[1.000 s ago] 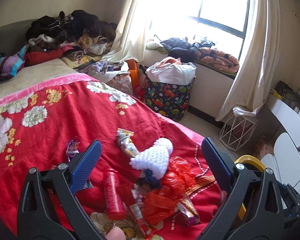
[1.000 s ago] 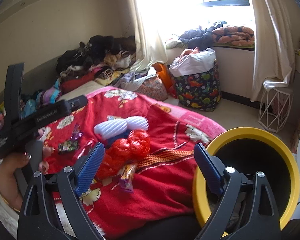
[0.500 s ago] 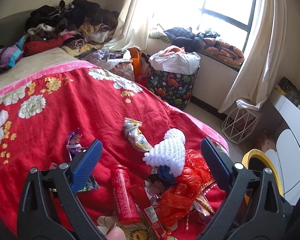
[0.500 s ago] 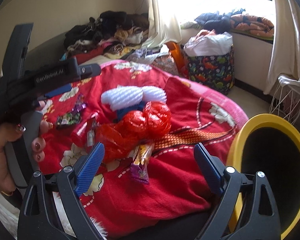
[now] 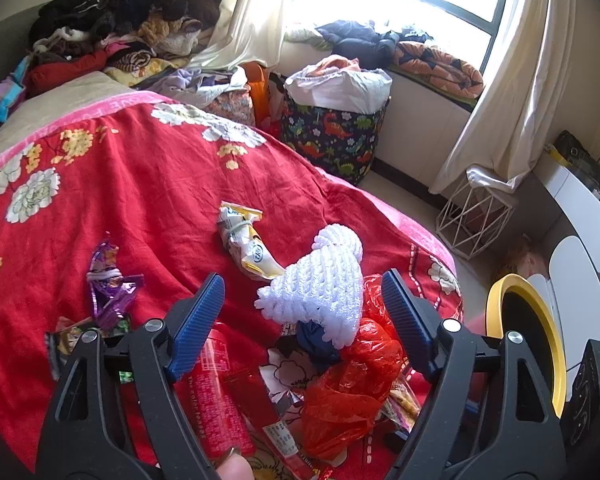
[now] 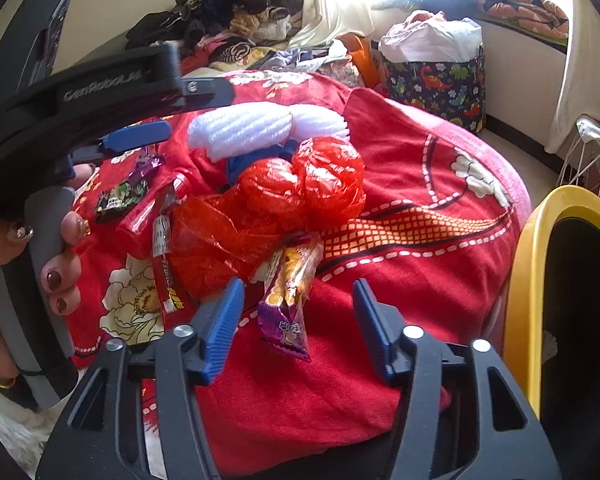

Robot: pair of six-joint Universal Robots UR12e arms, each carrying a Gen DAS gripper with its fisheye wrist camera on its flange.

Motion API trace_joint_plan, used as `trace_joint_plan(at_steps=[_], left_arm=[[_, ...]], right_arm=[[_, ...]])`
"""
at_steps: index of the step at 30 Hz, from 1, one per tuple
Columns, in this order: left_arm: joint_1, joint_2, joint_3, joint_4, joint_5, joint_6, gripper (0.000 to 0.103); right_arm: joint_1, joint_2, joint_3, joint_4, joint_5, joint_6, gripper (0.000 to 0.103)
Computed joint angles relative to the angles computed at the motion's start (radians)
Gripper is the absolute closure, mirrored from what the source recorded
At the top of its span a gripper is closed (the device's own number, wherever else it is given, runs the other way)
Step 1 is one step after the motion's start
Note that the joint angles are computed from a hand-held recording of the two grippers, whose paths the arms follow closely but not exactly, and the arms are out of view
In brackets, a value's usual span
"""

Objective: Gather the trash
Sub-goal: 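Grasp the snack wrapper with the right tool while the left tool grasps a white foam net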

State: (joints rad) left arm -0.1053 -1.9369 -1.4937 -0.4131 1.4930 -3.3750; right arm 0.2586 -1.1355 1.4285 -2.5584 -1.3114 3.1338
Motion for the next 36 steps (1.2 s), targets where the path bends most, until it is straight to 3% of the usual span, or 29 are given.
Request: trace_joint_plan(at_steps=[4,7,12,21,36], left_arm=[[-0.004,-0.011,0.015,-0.024,0.006,0.007,0.036],[-0.006,-0.018,0.024,-0.044,0.009,0.016,0.052],[-0.005,-0.015,0.019,-0.051,-0.001,0.032,0.077],[0.018,0.017,-0.019,0.038,-0.075,-0.026,0.082],[0.008,0.04,-0.027,0.106,-0.083,-0.026,0.083]], right_arm=[[-0.001,0.004,-0.004,0.015,0.015,-0.01,0.068],[-0.006,0.003,-0.001,0.019,0.032,-0.011,0.082],[-0.009,-0.005,0.014,-0.002,0.047,-0.006,0.082],[-0.023,-0.041,0.067,-0.068,0.057,0.024,0.083],[-0.04,-0.076,0.098,-0.19,0.039,0.07,0.083]])
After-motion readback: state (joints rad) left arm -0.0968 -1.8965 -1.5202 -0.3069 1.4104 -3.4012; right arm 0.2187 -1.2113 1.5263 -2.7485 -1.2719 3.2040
